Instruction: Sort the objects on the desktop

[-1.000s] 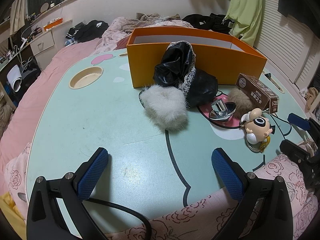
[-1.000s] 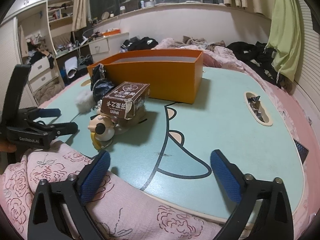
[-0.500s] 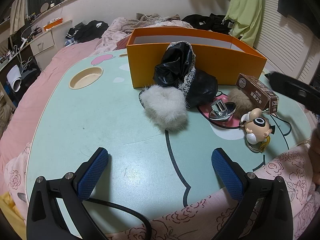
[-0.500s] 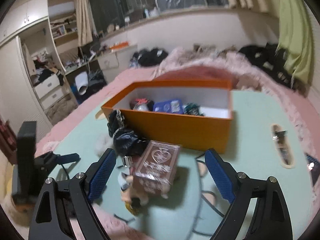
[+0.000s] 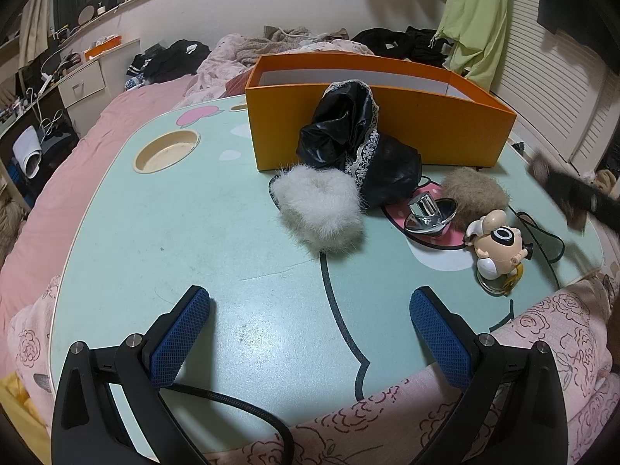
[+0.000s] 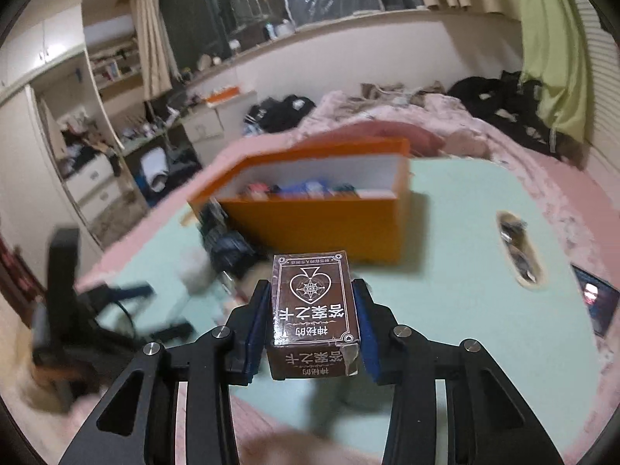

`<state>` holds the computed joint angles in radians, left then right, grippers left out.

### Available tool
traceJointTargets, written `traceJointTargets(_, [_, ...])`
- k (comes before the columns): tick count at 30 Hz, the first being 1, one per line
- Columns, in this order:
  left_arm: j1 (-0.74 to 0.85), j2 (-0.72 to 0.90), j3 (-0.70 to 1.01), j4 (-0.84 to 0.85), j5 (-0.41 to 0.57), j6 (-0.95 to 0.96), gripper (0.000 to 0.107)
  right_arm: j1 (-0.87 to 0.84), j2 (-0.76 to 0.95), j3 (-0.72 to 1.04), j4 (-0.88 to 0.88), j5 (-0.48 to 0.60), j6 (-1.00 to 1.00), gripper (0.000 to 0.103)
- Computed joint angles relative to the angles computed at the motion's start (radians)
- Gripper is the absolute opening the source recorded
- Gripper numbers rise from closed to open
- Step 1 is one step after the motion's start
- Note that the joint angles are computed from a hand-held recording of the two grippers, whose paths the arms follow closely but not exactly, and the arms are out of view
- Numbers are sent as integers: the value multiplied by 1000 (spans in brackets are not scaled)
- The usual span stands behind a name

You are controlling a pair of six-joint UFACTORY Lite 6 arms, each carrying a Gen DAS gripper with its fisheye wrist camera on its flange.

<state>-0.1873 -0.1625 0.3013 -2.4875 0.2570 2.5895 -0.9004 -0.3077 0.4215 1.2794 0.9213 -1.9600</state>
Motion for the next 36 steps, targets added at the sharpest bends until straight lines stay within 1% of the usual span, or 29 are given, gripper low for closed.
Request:
traceJointTargets(2, [1,1,0,-1,1,2,103,-18,24,-29,-1,-41,-59,40])
traceJointTargets(3, [1,1,-1,0,2,2,103,-7,38,-46,20,-83,-97,41])
traceJointTargets(4, [1,1,-1,0,2,2,103,-8,12,-85,76,-107,-168,45])
traceJointTargets(5, [1,2,0,-4,1,7,103,-4,-4,-104,99,-127,-198,54])
traceJointTargets(6, [-3,0,1,-10,-2,10,103,26,-29,-117,120,-166,-201,74])
traceJointTargets(7, [-3,1,3,-7,-1,5,103,43,-32,-124,141,-188,-217,84])
traceJointTargets(10, [-7,-1,6,-9,-7,7,103,70,-47,-147,188,-225,-264,84])
traceJointTargets(13, [-10,-1,9,-8,-11,3,103,56,-31,-146,199,-215,-286,84])
traceJointTargets(18, [-3,0,5,-2,-4,3,103,96,-51,-172,271,-273,-334,84])
traceJointTargets(21, [-3,-1,4,-2,-5,3,103,108,-49,-172,291,-294,-337,89])
traceJointTargets(26, [-2,-2,4,0,-4,2,103,109,-41,-167,297,-304,-342,94])
traceJointTargets(28, [-3,-2,4,0,-5,1,103,118,-34,-162,303,-314,-340,97])
traceJointTargets(36, [0,-4,1,2,-2,2,103,146,-10,-142,310,-339,-332,102])
